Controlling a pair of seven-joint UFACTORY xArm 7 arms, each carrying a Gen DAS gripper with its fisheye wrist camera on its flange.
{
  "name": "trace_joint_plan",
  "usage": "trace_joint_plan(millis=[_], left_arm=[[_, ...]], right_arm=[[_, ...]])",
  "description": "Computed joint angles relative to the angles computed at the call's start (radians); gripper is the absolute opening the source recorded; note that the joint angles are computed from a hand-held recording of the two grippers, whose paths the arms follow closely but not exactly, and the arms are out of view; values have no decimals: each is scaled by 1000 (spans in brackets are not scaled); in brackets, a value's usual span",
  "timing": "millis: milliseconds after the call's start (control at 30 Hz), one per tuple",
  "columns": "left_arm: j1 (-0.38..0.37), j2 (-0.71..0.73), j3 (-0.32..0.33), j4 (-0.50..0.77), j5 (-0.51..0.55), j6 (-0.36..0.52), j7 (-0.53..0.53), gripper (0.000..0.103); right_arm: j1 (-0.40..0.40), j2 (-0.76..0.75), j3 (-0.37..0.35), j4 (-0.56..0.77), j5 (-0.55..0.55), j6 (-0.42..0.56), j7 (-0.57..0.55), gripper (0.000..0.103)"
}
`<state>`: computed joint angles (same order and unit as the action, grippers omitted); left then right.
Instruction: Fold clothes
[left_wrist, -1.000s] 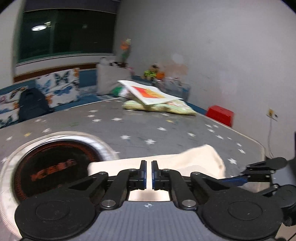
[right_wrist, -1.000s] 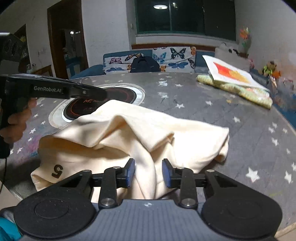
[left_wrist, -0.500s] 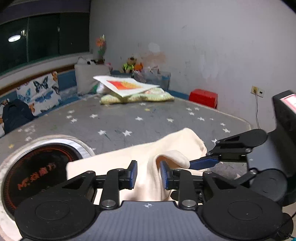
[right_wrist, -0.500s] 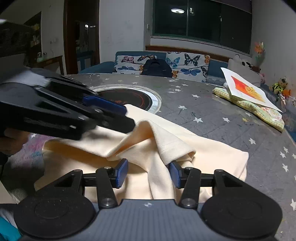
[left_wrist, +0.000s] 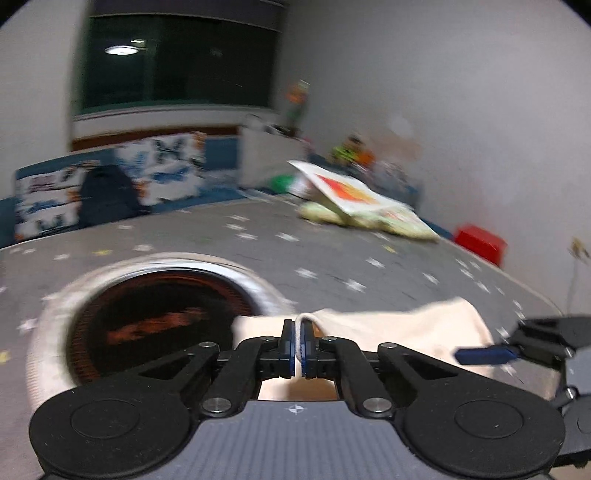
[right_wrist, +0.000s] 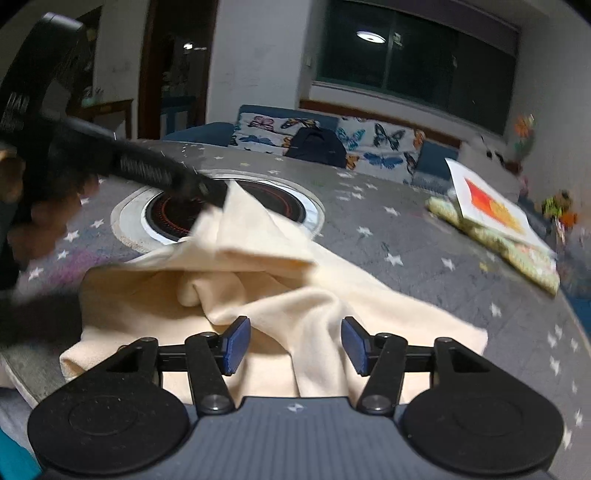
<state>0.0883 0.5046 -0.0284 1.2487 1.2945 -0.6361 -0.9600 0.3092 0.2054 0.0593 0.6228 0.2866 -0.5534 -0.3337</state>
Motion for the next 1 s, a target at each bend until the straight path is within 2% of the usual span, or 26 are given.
trace_joint_plan(millis=[100,267,467,533,633,667,700,833,1000], left_arm=[[39,-40,21,-78,-126,-18,66,3],[118,-88,27,-170,-240,-13,132,3],[190,-127,24,-259,-330,-7,212,3],[211,-134,22,-280,-347,-11,223,3],[238,-137,19,-293,-349,-4,219,3],[244,-140,19,-299,-353,2,220,3],[254,-140,17,-305,-349,0,217,3],[279,-143,23,-328,-369,-6,220,2],[318,-160,34,-355,-353,-4,199,3]], right_arm=[[35,23,-9,32,23,0,-73,60],[104,74,-26,96,67,-3,-206,62],[71,106,10,160,-45,67,-162,60],[81,126,2,190,-46,97,-144,55],[96,159,-18,241,-42,157,-110,40],[96,166,-23,249,-48,167,-97,27],[98,169,-29,251,-51,167,-84,19],[83,120,-40,181,-31,84,-17,11],[86,8,-69,53,138,-42,-47,10]])
